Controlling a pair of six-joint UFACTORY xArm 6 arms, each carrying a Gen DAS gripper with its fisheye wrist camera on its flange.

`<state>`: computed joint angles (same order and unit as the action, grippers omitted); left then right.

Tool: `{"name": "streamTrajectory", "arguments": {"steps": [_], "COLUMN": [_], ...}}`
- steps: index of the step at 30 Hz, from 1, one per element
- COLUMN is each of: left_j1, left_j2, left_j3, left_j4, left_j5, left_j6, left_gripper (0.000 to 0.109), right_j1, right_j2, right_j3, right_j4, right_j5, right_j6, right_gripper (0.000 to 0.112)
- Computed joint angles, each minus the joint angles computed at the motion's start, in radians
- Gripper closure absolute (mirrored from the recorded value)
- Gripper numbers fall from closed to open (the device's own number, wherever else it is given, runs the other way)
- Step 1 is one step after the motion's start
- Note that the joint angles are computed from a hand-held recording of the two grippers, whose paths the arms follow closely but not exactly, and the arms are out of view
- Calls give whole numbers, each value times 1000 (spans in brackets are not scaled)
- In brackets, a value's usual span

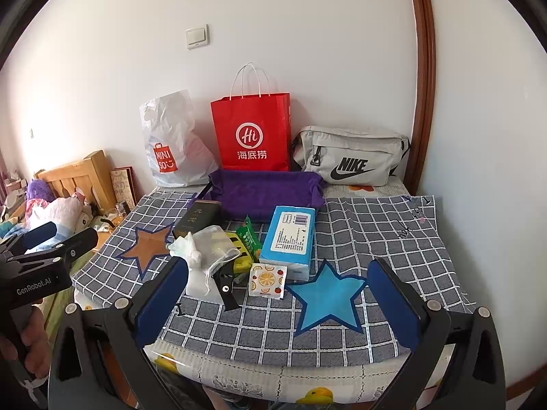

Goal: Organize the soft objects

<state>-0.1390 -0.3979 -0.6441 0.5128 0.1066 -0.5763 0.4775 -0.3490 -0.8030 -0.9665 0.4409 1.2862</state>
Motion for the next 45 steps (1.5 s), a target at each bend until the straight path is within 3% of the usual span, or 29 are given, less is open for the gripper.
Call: {"name": "streamTrajectory", "arguments": {"steps": [18, 31, 45], "left_j1": [-3, 2, -2], "left_j2": [0, -17, -12], "left_j3": [-5, 7, 0], "left_j4": [42, -13, 7], "left_j5": [10, 13, 18], "left_j6": [-38, 25, 7], "left_gripper": [6, 6, 6], "right_j1": [-4, -1, 2], "right_j2": [-10, -10, -13], "right_j3": [5, 6, 8], "right_j4": [2, -3, -12], "right_j5": [-8, -8, -7], "right_j6": [0, 6, 19], "right_gripper": [10, 10, 10]}}
